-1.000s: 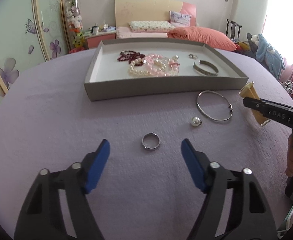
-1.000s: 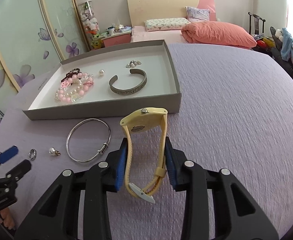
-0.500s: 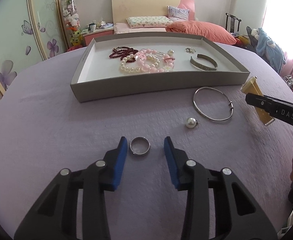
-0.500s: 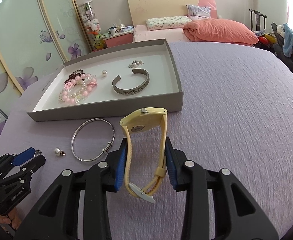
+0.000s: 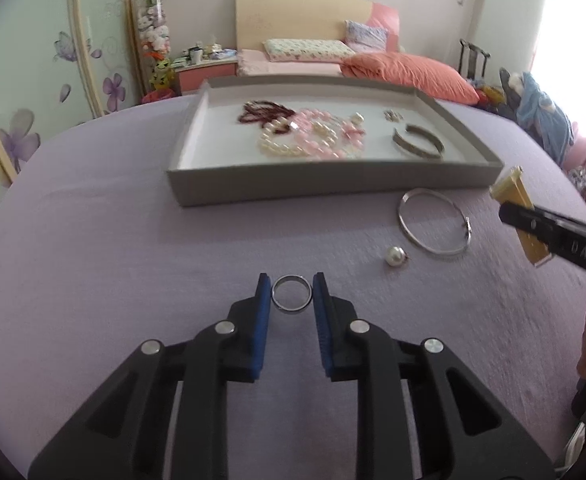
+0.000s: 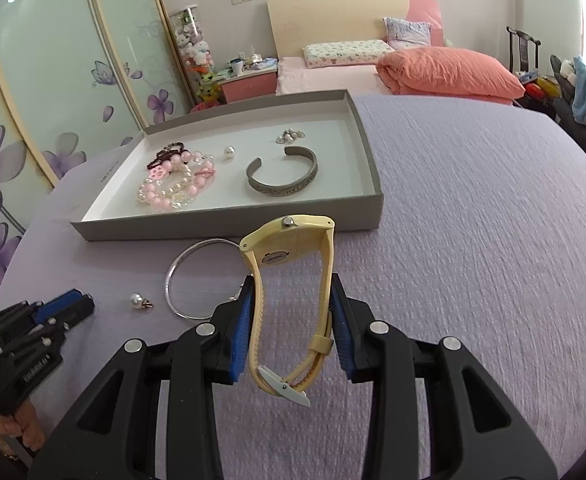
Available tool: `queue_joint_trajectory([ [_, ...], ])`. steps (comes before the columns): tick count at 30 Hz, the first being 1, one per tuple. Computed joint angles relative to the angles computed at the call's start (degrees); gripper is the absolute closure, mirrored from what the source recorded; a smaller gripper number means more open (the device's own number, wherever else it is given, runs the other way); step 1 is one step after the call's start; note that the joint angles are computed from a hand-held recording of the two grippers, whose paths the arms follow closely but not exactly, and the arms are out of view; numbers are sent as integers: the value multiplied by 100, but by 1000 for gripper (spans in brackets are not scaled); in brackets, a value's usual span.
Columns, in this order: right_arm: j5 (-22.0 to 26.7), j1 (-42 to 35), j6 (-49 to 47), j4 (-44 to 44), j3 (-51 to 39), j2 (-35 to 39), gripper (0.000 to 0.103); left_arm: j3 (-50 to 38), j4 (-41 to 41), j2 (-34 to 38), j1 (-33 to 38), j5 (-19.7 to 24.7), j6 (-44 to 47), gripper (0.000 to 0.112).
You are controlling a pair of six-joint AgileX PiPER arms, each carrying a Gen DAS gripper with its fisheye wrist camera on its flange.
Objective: Organize jewelry
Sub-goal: 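Grasp the yellow watch with the right tool while the left tool grasps the silver ring, then carry the watch and ring into the tray and open both tools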
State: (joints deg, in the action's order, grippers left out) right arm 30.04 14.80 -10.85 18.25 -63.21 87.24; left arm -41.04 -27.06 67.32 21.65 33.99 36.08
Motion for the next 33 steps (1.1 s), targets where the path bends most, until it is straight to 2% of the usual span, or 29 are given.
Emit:
queue_joint_trajectory([
  [2, -43, 67, 30, -35, 32, -64, 66, -22, -424, -82, 345, 141, 442, 91],
  [8, -179, 385, 398, -530, 104, -236, 66, -206, -886, -54, 1003, 422, 861, 91],
  [15, -194, 545, 530, -684, 101, -238, 66, -374, -1110, 65, 1314, 570, 1080, 91],
  [28, -173, 524, 501, -672, 73, -226, 66, -358, -1154, 40, 1287, 595, 1118, 91],
  [33, -84, 483, 449, -701, -281, -141, 66, -556, -1038, 50, 1104, 569, 961, 91],
])
